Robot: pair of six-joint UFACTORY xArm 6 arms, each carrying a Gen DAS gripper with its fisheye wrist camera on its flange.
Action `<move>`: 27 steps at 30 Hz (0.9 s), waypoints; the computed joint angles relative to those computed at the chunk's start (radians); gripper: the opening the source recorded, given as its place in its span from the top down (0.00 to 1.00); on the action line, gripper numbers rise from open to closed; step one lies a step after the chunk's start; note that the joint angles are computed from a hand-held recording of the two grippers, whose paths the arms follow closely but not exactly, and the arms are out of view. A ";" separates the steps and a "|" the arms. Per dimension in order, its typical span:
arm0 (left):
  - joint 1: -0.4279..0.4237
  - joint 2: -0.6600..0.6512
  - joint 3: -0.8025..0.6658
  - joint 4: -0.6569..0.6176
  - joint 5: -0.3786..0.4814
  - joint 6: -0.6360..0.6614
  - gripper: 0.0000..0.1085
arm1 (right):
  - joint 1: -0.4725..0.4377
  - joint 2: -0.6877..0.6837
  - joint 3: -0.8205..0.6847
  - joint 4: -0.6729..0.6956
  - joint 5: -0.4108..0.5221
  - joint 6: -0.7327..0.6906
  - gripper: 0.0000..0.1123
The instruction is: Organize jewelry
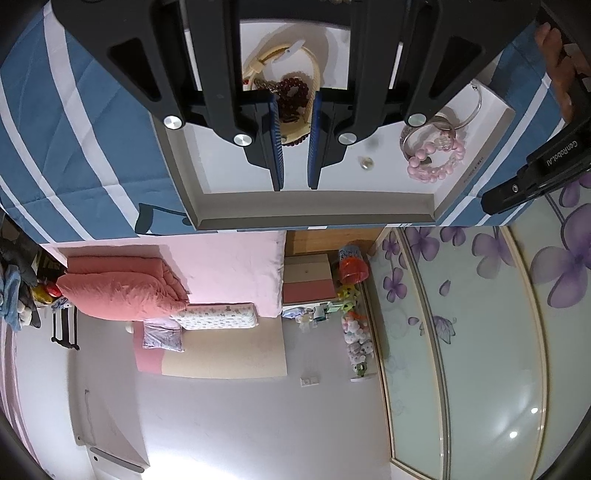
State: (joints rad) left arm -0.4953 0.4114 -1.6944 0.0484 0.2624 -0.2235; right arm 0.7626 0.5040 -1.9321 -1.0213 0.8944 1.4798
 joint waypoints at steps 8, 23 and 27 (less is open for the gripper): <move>0.011 -0.054 0.073 0.001 -0.018 0.002 0.83 | 0.020 -0.039 0.046 -0.018 0.009 0.032 0.87; 0.008 -0.296 0.416 -0.073 -0.093 0.064 0.73 | 0.083 -0.181 0.248 -0.030 0.029 0.126 0.87; -0.020 -0.378 0.527 -0.144 -0.093 0.142 0.69 | 0.108 -0.223 0.314 -0.011 0.030 0.151 0.87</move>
State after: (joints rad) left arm -0.5152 0.0330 -1.1671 -0.0961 0.1699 -0.0812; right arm 0.8710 0.2805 -1.6184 -1.0319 0.9244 1.6311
